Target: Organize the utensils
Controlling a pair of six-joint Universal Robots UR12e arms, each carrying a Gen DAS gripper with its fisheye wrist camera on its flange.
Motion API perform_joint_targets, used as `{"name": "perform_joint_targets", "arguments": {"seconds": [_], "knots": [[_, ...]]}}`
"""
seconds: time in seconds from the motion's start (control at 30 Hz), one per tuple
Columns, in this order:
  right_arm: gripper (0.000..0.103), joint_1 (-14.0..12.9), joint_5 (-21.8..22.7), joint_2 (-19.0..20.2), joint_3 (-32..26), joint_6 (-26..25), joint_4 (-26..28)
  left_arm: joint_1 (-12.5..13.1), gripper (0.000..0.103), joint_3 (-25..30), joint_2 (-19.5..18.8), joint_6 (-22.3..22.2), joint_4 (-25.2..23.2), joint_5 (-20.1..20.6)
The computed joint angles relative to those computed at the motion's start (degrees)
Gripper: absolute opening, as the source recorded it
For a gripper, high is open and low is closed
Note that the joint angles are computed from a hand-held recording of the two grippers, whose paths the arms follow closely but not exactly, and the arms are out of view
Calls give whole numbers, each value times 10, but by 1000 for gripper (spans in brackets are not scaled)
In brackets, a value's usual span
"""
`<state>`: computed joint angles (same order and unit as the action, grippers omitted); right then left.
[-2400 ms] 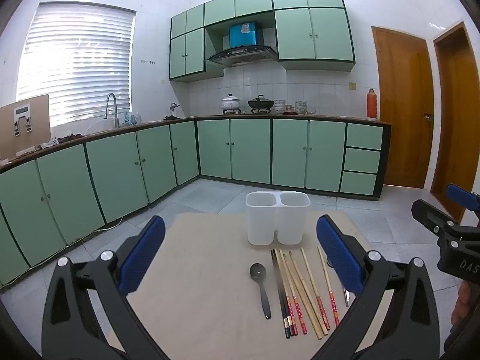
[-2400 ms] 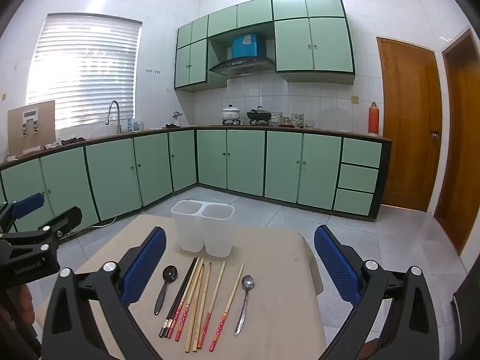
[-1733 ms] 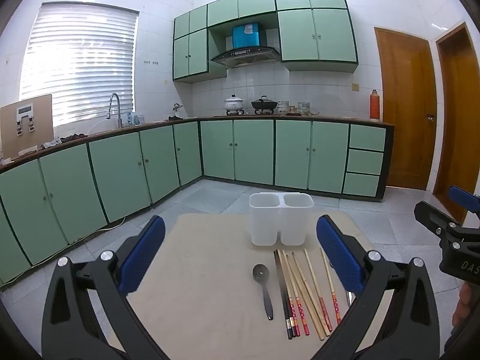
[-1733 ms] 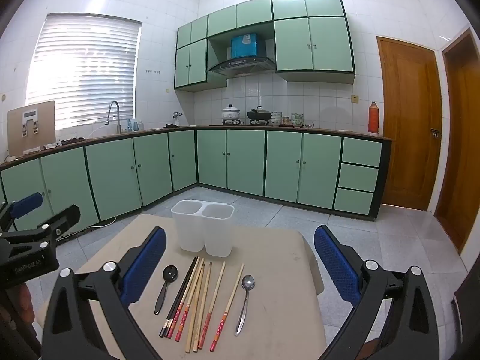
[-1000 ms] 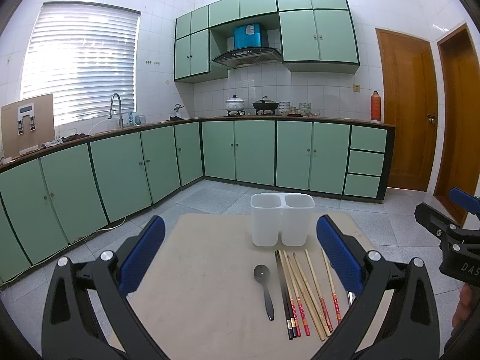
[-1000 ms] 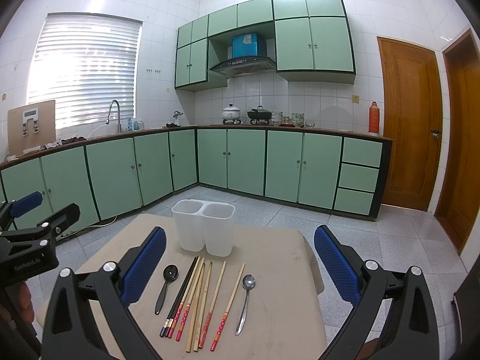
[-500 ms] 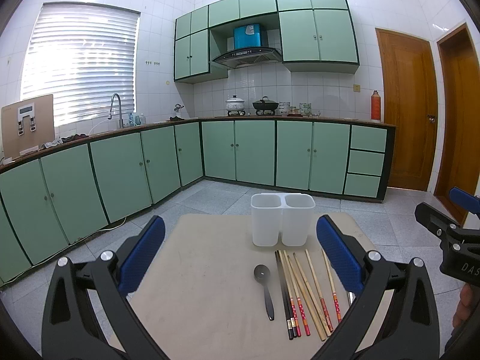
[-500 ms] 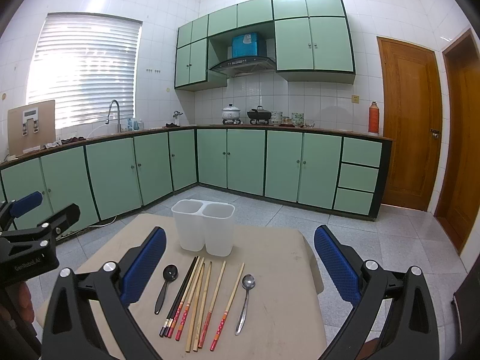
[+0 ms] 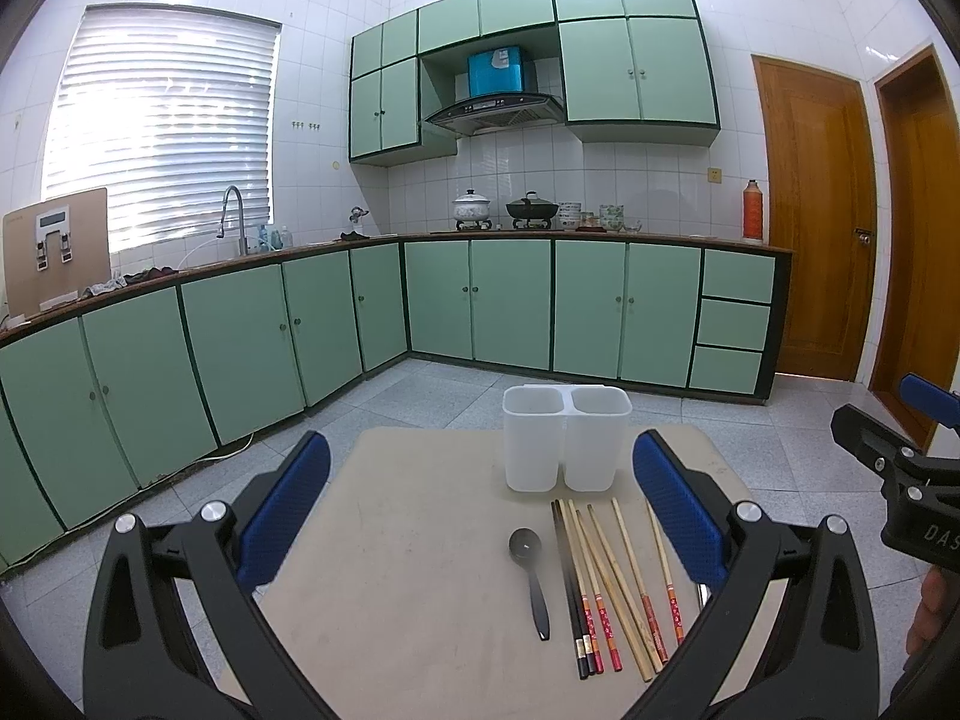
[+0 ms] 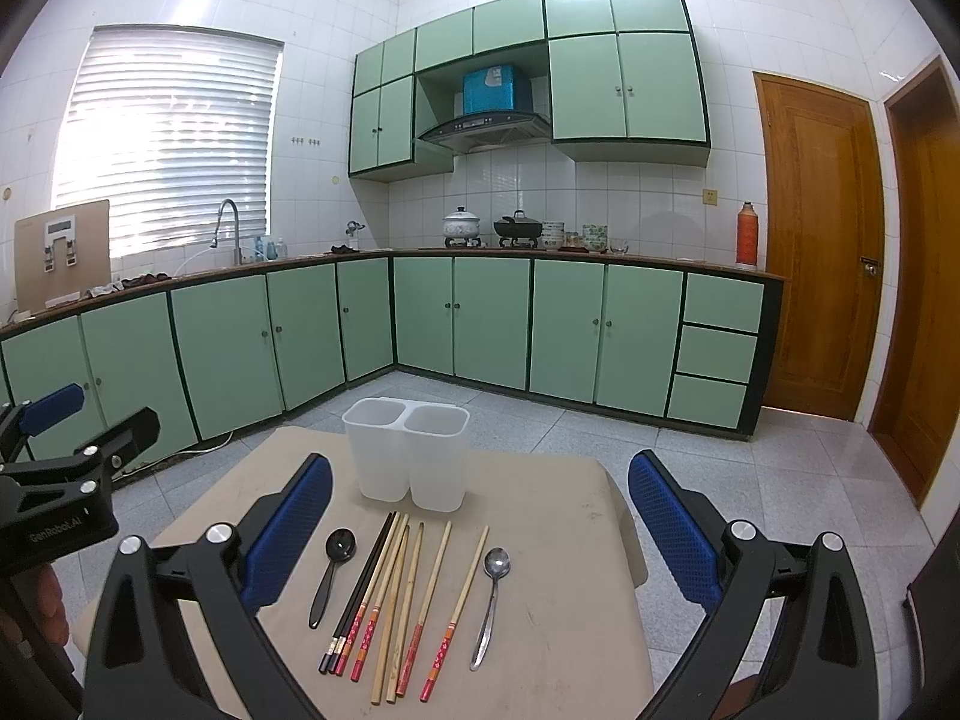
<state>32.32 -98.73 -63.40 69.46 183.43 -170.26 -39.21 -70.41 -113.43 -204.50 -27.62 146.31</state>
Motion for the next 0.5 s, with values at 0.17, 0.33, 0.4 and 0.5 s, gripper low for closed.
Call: {"name": "perform_joint_targets", "arguments": {"seconds": [0.17,0.33,0.4,0.5], "knots": [[97,-1,1,-4,8,0,-2,0,98,-1,1,0,0,0],[97,-1,1,-4,8,0,-3,0,98,-1,0,1,1,0],[97,-1,1,-4,8,0,-3,0,98,-1,1,0,0,-1],[97,-1,2,-5,8,0,-1,1,98,-2,1,-1,-1,-1]]}}
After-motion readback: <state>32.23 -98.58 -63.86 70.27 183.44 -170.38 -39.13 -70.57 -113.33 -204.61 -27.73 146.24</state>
